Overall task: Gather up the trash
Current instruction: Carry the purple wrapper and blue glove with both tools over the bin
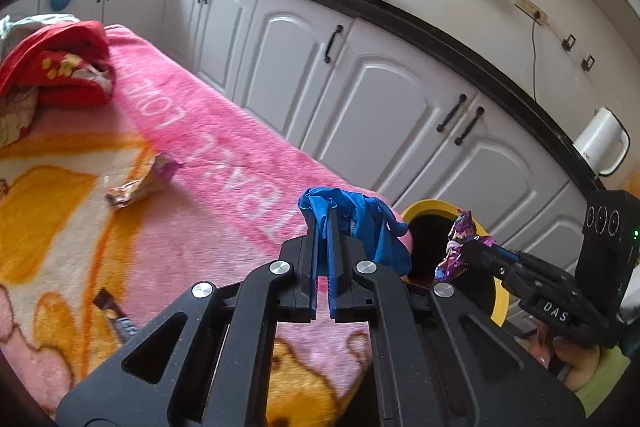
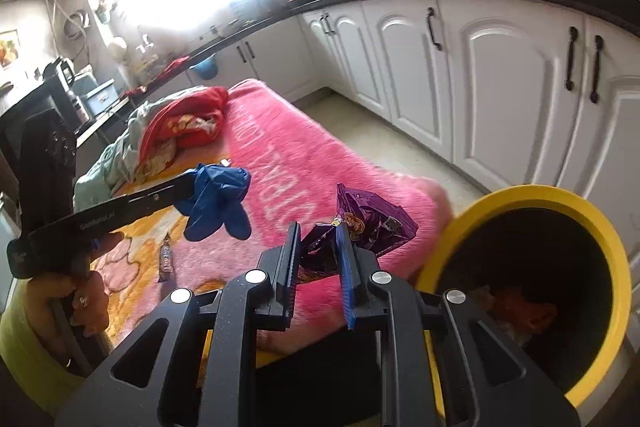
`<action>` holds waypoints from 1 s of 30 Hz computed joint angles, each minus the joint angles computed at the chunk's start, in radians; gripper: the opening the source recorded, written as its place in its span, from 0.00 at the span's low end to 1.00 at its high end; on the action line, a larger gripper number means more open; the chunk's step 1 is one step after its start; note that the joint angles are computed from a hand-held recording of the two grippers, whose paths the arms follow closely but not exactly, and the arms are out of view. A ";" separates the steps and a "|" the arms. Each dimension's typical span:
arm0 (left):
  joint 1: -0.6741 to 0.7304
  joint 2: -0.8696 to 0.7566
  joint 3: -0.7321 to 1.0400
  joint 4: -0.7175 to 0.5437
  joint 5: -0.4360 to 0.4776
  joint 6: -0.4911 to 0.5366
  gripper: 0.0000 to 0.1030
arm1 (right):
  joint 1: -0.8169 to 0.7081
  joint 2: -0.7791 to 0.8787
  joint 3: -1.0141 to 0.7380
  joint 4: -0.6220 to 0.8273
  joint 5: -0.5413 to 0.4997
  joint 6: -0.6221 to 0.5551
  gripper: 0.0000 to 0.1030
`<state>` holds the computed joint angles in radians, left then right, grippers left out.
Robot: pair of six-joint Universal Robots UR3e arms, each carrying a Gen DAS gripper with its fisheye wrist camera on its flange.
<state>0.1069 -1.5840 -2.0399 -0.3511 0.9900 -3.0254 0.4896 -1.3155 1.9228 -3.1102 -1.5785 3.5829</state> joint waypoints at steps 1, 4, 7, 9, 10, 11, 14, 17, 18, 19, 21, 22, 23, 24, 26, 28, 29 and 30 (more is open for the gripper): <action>-0.014 -0.007 0.006 0.007 0.006 -0.005 0.01 | -0.006 -0.014 0.018 -0.006 -0.001 0.000 0.17; -0.058 -0.021 0.020 0.022 0.029 -0.015 0.01 | -0.031 -0.064 0.085 -0.028 -0.003 0.003 0.17; -0.092 -0.033 0.032 0.032 0.046 -0.023 0.01 | -0.059 -0.113 0.149 -0.048 -0.006 0.006 0.17; -0.119 -0.042 0.039 0.046 0.062 -0.035 0.01 | -0.080 -0.143 0.192 -0.065 -0.005 0.008 0.17; -0.134 -0.050 0.045 0.047 0.066 -0.038 0.01 | -0.092 -0.158 0.212 -0.070 -0.002 0.006 0.17; -0.144 -0.053 0.048 0.050 0.070 -0.040 0.01 | -0.106 -0.178 0.237 -0.077 0.000 0.007 0.17; -0.184 -0.073 0.063 0.061 0.089 -0.046 0.01 | -0.151 -0.239 0.317 -0.096 0.011 0.003 0.17; -0.228 -0.097 0.082 0.074 0.109 -0.054 0.01 | -0.185 -0.281 0.373 -0.106 0.013 0.004 0.17; -0.244 -0.107 0.091 0.076 0.116 -0.056 0.01 | -0.200 -0.295 0.396 -0.113 0.018 0.006 0.17; -0.261 -0.119 0.100 0.080 0.123 -0.059 0.01 | -0.210 -0.303 0.412 -0.118 0.022 0.007 0.17; -0.292 -0.140 0.119 0.082 0.139 -0.061 0.01 | -0.235 -0.327 0.448 -0.126 0.029 0.005 0.17; -0.308 -0.150 0.128 0.084 0.148 -0.062 0.01 | -0.248 -0.341 0.469 -0.130 0.034 0.003 0.17; -0.326 -0.164 0.138 0.086 0.157 -0.062 0.01 | -0.263 -0.357 0.492 -0.134 0.039 -0.001 0.17; -0.340 -0.173 0.144 0.086 0.164 -0.059 0.01 | -0.276 -0.369 0.510 -0.138 0.044 -0.004 0.17; -0.367 -0.196 0.160 0.091 0.180 -0.060 0.01 | -0.297 -0.390 0.543 -0.147 0.048 -0.006 0.17; -0.389 -0.216 0.174 0.093 0.193 -0.058 0.01 | -0.307 -0.404 0.566 -0.151 0.041 -0.007 0.17; -0.400 -0.227 0.182 0.093 0.200 -0.058 0.01 | -0.316 -0.412 0.580 -0.156 0.041 -0.009 0.17; -0.412 -0.241 0.191 0.093 0.206 -0.058 0.01 | -0.328 -0.422 0.596 -0.161 0.045 -0.012 0.17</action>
<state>-0.3055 -1.8246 -1.8486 -0.2585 1.1957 -3.0833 0.1616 -1.7372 2.5186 -3.2708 -1.5333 3.5711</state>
